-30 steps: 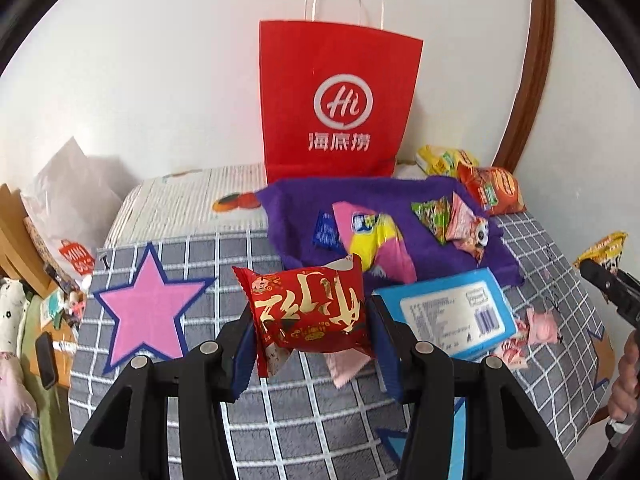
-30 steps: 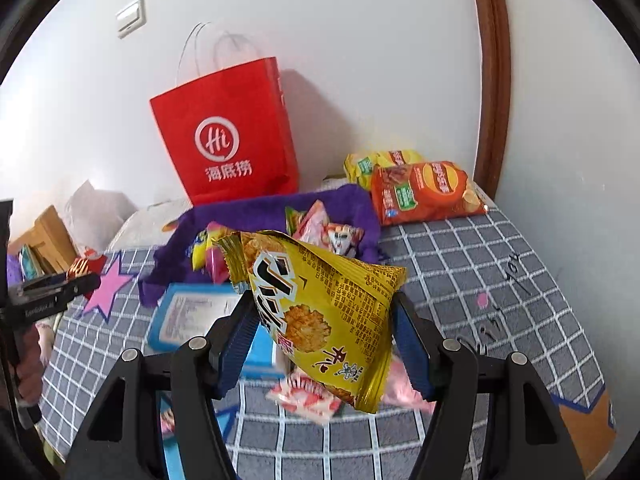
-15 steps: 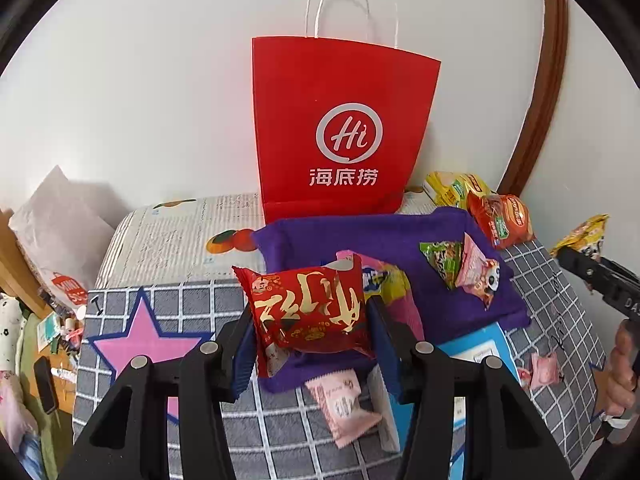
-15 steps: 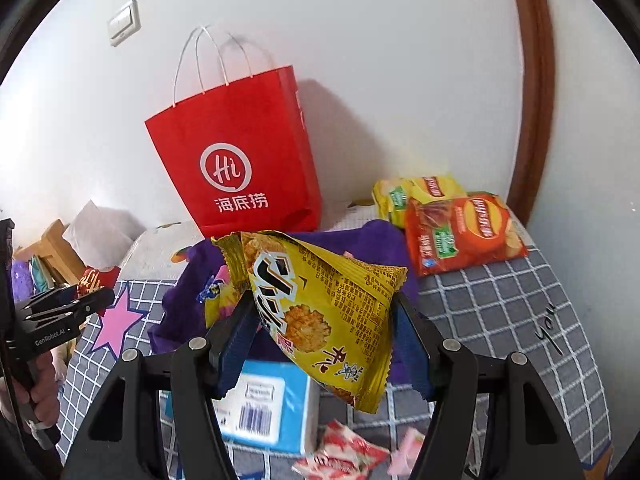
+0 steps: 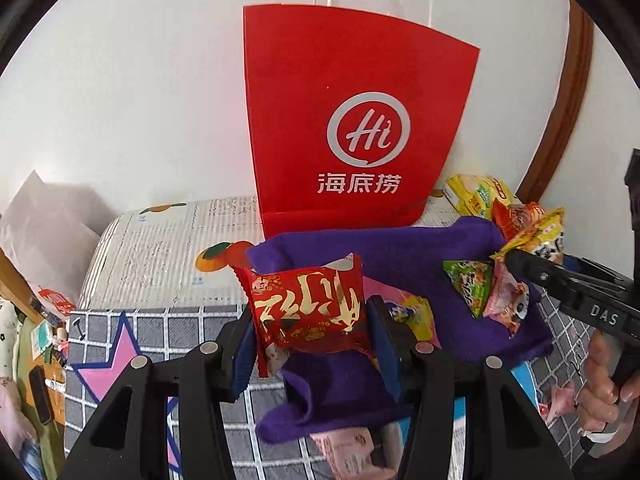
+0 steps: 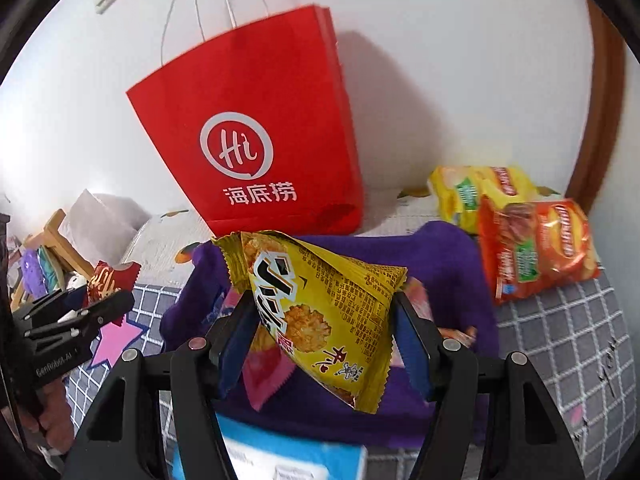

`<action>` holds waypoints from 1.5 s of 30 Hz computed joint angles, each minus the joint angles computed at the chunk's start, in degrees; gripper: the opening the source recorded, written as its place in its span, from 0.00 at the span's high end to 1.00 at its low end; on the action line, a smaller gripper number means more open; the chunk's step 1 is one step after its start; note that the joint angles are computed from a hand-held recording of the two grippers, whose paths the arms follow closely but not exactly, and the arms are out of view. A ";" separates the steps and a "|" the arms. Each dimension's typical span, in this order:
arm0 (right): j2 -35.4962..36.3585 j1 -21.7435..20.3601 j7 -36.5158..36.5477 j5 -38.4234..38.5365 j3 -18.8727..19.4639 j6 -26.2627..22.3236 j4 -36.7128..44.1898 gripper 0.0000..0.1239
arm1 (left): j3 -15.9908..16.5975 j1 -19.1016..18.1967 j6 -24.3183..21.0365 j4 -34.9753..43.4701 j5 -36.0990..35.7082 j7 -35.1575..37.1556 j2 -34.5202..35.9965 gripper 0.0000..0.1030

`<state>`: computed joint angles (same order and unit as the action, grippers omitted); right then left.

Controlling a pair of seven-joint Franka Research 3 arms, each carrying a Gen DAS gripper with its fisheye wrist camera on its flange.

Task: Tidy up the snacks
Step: 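Carry the cracker bag with the right gripper while the left gripper carries the candy pack to the cloth, then open the right gripper over the cloth while the left gripper releases the red candy pack there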

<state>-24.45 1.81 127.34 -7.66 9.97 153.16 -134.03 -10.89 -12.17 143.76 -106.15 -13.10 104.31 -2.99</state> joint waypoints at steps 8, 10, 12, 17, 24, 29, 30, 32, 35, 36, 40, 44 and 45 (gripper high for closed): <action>7.14 5.76 -11.43 9.18 -5.59 -3.53 4.31 0.47 | -0.89 0.70 -0.72 3.62 1.10 -2.22 5.05 0.52; 7.75 4.96 -11.11 7.80 -4.95 -6.03 5.02 0.47 | -1.23 0.83 -0.99 4.63 1.60 -3.43 6.40 0.52; 7.88 4.93 -11.49 7.63 -5.02 -6.52 4.84 0.47 | -1.62 1.08 -1.43 5.67 0.95 -3.88 7.65 0.52; 7.48 6.55 -15.78 12.37 -6.51 -6.97 4.61 0.47 | -2.50 1.43 -1.22 6.06 0.43 -3.98 9.05 0.52; 7.77 7.26 -19.74 15.58 -6.45 -10.59 6.20 0.47 | -2.79 1.90 -2.36 7.01 1.01 -4.35 10.33 0.52; 10.13 7.49 -19.57 16.94 -6.69 -13.81 8.27 0.47 | -3.06 2.19 -2.84 7.52 0.66 -4.40 10.95 0.52; 10.30 7.56 -19.76 17.18 -6.78 -13.96 8.37 0.47 | -3.13 2.23 -2.79 7.50 0.49 -4.26 10.96 0.52; 10.49 7.57 -19.98 17.06 -6.79 -14.21 8.44 0.47 | -3.25 2.29 -3.03 7.65 0.09 -4.00 11.13 0.52; 11.14 7.40 -19.48 16.25 -6.64 -14.94 8.96 0.47 | -3.31 2.43 -3.38 7.80 -0.60 -4.02 11.35 0.52; 11.23 7.37 -19.35 15.98 -6.63 -15.09 9.01 0.47 | -3.31 2.47 -3.44 7.81 -0.69 -4.02 11.40 0.52; 11.65 7.45 -19.50 15.67 -6.76 -15.76 9.25 0.46 | -3.41 2.74 -4.14 8.11 -1.73 -3.86 11.72 0.52; 12.34 7.74 -20.35 15.42 -6.79 -16.76 10.03 0.40 | -3.81 3.24 -4.92 8.24 -4.74 -2.02 11.84 0.52; 12.48 7.82 -20.69 15.32 -6.79 -16.89 10.16 0.40 | -3.88 3.30 -5.15 8.32 -5.39 -1.60 11.91 0.51</action>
<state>-11.97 9.63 106.65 7.67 3.18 136.27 -123.87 -14.76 -8.87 138.62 -97.84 -18.49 102.70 8.92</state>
